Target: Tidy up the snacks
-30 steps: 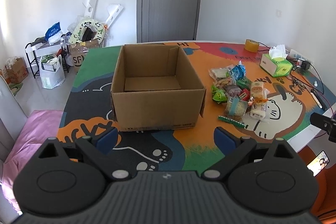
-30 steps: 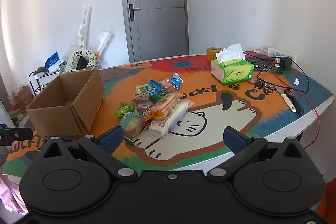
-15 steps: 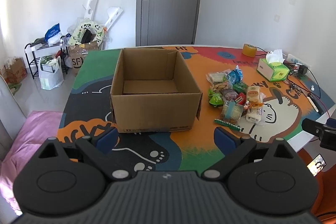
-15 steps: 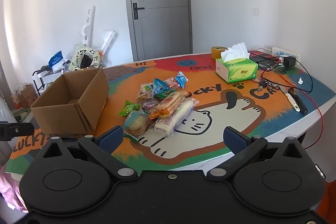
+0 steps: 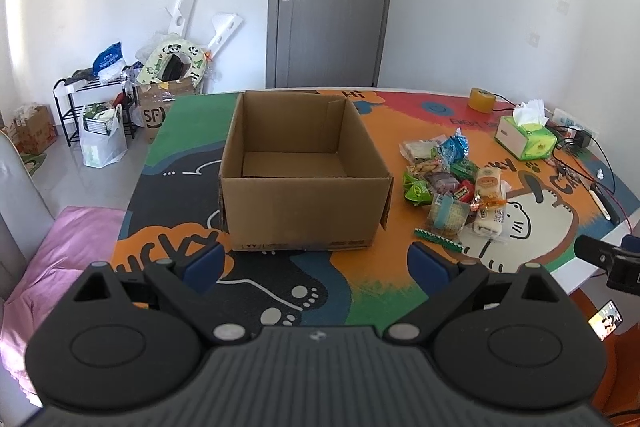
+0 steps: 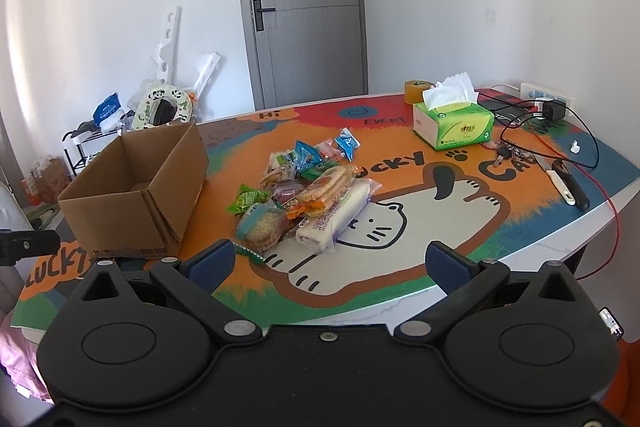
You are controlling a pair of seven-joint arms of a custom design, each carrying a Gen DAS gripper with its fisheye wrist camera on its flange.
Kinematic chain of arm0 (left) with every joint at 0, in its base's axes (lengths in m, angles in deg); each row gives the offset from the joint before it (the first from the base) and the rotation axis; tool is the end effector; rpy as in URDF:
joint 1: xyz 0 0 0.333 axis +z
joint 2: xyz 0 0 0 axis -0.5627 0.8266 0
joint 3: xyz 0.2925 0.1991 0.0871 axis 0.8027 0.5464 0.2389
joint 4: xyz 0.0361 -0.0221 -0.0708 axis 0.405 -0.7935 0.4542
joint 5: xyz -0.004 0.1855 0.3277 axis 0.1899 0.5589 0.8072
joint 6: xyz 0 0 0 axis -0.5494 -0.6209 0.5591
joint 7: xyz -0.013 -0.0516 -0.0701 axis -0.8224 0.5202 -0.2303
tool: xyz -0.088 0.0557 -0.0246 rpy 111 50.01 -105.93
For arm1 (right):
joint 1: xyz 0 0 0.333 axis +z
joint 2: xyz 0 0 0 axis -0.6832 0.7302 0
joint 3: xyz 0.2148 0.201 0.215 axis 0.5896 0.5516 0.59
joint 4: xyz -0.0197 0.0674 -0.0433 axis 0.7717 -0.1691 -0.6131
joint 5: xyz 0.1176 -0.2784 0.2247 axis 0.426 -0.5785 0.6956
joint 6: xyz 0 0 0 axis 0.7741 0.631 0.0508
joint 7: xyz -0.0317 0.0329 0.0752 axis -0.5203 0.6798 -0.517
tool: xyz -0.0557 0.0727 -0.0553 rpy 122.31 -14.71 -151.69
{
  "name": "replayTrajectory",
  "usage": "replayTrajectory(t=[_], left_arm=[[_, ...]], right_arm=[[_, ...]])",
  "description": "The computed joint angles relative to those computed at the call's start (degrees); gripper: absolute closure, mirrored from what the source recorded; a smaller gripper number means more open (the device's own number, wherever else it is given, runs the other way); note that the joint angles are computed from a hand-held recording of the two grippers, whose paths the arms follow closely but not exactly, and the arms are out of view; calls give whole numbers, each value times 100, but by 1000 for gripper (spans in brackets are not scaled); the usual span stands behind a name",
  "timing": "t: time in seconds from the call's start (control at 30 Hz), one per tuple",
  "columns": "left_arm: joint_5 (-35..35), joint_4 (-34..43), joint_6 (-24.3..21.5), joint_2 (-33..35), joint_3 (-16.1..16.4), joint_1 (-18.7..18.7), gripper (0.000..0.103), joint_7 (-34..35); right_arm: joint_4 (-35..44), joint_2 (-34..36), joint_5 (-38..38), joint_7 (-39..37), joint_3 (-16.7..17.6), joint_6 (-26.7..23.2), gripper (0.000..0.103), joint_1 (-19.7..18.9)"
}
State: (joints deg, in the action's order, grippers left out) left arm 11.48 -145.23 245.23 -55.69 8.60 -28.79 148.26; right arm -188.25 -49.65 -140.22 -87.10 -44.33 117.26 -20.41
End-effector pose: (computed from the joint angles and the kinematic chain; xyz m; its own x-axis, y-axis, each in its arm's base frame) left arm 0.6929 -0.1008 0.5318 -0.5756 -0.8155 0.0608 -0.5112 0.3008 -0.8051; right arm 0.5208 0.2454 0.4851 -0.5396 -0.8395 -0.0643 -0.3828 0.3127 -0.8693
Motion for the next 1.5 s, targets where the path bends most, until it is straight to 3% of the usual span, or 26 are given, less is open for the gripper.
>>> replayTrajectory(t=[0.7,0.93,1.17,1.5], left_arm=[[207,368,-359,352,-56,-14,6,-172],[101,469,-310,517,-287,9,6,118],[264,574,-323,659,-319,-204,7,27],[292,779,-348,929,-535,-394,14,146]], right_arm=[[27,157,271,-100,-101,278,0,-68],[-93,117,-38,216,-153,351,0,-122],[-278,59,-301,556,-235,562,1,-310],[-537,34,-695,1091,-337,1036,10,-649]])
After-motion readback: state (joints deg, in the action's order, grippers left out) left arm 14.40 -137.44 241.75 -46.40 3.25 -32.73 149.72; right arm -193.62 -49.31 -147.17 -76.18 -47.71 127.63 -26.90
